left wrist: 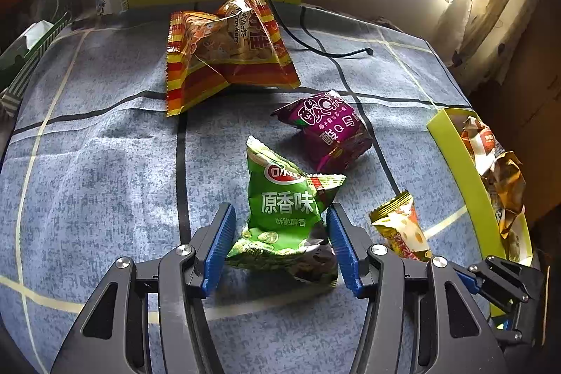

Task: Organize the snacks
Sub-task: 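Grasp the green chip bag with the left gripper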

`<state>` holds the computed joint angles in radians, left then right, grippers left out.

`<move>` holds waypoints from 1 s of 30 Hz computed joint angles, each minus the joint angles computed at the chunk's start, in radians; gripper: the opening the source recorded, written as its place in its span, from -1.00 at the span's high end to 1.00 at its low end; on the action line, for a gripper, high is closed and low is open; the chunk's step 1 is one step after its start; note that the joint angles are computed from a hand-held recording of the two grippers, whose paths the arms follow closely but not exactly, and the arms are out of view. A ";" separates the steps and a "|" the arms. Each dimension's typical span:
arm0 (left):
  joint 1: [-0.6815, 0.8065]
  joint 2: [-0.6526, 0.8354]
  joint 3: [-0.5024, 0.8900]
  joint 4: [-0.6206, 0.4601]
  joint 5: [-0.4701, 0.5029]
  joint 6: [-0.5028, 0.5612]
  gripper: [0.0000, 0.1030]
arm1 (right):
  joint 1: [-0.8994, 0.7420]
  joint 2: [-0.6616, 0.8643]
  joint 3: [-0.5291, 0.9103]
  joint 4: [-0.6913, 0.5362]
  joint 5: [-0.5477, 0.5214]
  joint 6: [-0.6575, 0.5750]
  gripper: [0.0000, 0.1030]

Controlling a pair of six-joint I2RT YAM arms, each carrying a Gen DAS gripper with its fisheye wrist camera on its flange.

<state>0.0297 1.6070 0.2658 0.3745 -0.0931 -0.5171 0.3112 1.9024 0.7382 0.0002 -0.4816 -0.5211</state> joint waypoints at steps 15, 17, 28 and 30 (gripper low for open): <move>-0.062 -0.055 -0.042 0.002 -0.043 -0.063 0.08 | -0.024 -0.041 -0.022 -0.002 -0.019 0.000 0.59; -0.079 -0.070 -0.044 -0.007 -0.050 -0.073 0.09 | -0.029 -0.053 -0.029 -0.004 -0.023 -0.002 0.59; -0.183 -0.179 -0.051 -0.087 -0.101 -0.128 0.18 | -0.081 -0.121 -0.062 -0.026 -0.056 -0.026 0.59; -0.200 -0.179 -0.051 -0.092 -0.109 -0.142 0.18 | -0.092 -0.132 -0.067 -0.034 -0.063 -0.034 0.59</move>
